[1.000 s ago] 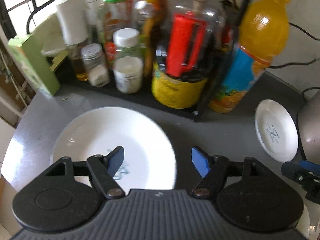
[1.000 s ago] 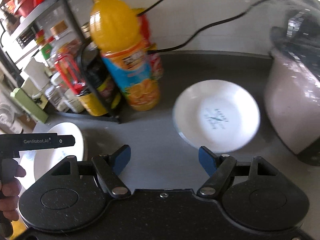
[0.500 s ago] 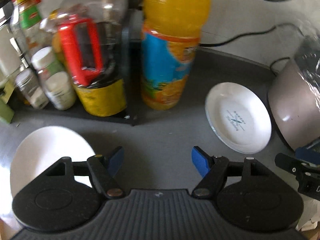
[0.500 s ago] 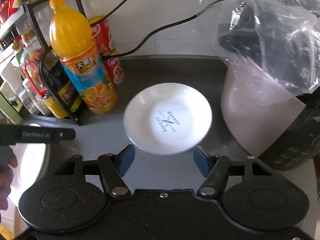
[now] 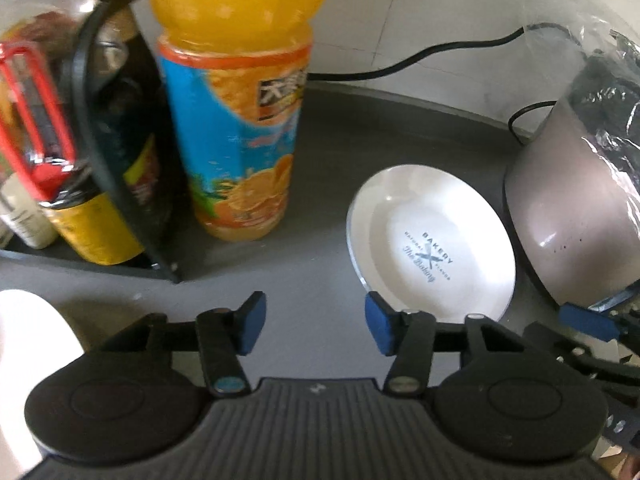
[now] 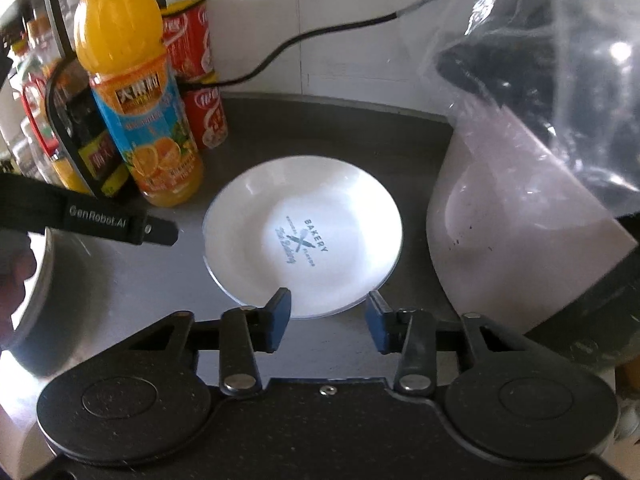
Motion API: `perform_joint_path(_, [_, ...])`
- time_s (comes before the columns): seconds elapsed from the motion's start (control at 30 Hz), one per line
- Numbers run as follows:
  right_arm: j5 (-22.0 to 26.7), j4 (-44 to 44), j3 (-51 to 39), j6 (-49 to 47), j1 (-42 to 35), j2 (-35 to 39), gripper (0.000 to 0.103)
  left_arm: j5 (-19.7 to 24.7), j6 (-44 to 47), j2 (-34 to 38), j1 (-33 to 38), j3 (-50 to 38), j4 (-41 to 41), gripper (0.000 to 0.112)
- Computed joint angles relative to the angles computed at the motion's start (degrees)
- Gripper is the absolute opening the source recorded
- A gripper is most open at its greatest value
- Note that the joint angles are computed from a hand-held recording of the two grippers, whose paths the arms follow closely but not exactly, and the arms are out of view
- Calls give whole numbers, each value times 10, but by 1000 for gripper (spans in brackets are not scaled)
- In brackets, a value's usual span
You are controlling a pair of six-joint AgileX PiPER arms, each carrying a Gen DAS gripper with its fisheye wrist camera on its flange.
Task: Organize plates and bowls
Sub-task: 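Move both tools to the 'BAKERY' plate and close on its rim, then lift the 'BAKERY' plate with both tools and carry it over the 'Sweet' plate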
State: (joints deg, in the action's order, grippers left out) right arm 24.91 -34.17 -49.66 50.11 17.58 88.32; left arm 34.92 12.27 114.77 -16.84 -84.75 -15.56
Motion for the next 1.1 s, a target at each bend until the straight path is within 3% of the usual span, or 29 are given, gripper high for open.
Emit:
perform_joint_path(0.17, [-13,-60,-3,31,-4,37,34,-1,52,37,-14,-35,-22,52])
perform_joint_path(0.33, [-34,-121,-7,79,-8,64,33,-2,21,67,-31,-61,13,47])
perform_joint_path(0.57, [-23,-81,-36,17,-23,92,33,-12,-46,90,-49,-75,60,40])
perform_joint_path(0.9, [21,-25,-87,-62,-39,116,32,39,-68,136,-53,-139,51,38])
perform_joint_path(1.03, [34,9,-99,-126,-39,112,32,55,-54,138,-57,-148,46,21])
perform_joint_path(1.1, [34,36,-98,-160,-45,103,32,57,-64,139,-62,-148,62,21])
